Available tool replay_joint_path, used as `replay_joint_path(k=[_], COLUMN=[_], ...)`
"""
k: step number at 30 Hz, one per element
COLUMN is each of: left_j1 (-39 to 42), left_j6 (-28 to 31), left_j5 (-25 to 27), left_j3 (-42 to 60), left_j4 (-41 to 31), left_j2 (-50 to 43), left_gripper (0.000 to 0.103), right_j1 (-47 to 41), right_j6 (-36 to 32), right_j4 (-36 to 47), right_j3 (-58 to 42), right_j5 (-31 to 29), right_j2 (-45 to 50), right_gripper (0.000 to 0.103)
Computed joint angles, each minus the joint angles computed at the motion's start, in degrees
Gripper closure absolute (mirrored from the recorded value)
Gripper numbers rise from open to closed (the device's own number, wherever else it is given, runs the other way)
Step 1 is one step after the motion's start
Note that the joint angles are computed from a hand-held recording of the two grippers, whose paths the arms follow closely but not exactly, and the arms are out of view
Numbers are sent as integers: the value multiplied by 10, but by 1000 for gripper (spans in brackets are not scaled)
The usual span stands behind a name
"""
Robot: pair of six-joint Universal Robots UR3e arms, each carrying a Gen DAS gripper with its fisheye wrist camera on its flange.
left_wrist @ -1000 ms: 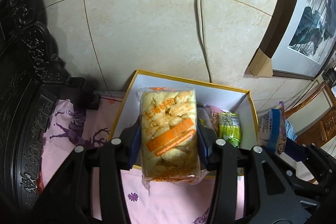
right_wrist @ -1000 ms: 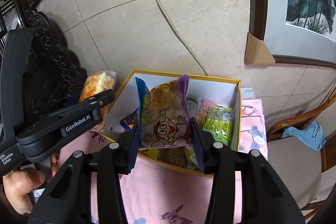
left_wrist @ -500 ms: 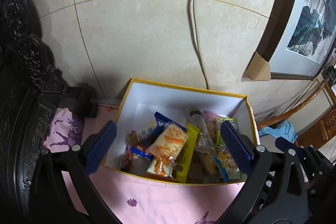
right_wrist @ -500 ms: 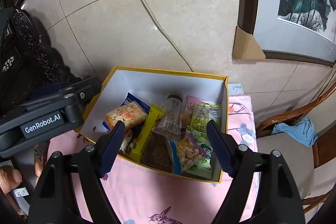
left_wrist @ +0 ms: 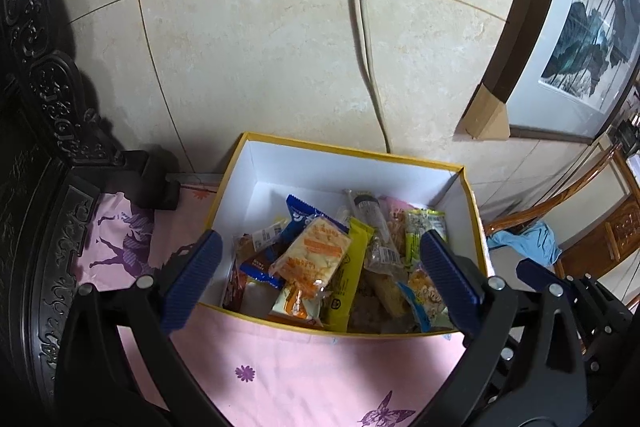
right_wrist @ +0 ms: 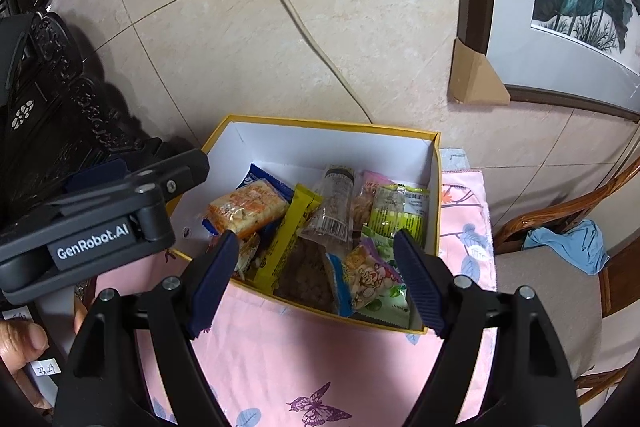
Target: Organize snacks
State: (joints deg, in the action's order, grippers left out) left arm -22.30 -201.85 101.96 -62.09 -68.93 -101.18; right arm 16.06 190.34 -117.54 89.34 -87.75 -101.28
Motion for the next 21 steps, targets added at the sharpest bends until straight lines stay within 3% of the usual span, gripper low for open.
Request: replay_joint_path(k=[8, 11, 16, 21], left_j1=[-5, -2, -39, -45], left_j6=[3, 10, 15, 16], left_j5=[-4, -18, 57, 65], left_j3=[-5, -27, -9, -32], left_j4=[-12, 7, -9, 9], left_j2=[0, 11, -8, 3], left_gripper=[2, 2, 2, 2], right_j1=[8, 15, 26, 33], right_j6=[19, 26, 29, 39], right_j4=[-6, -6, -13, -9], right_j3=[23, 27, 38, 36], right_j5=[-7, -18, -24, -34], right_j2=[-10, -9, -7, -1], right_gripper=[23, 18, 12, 5])
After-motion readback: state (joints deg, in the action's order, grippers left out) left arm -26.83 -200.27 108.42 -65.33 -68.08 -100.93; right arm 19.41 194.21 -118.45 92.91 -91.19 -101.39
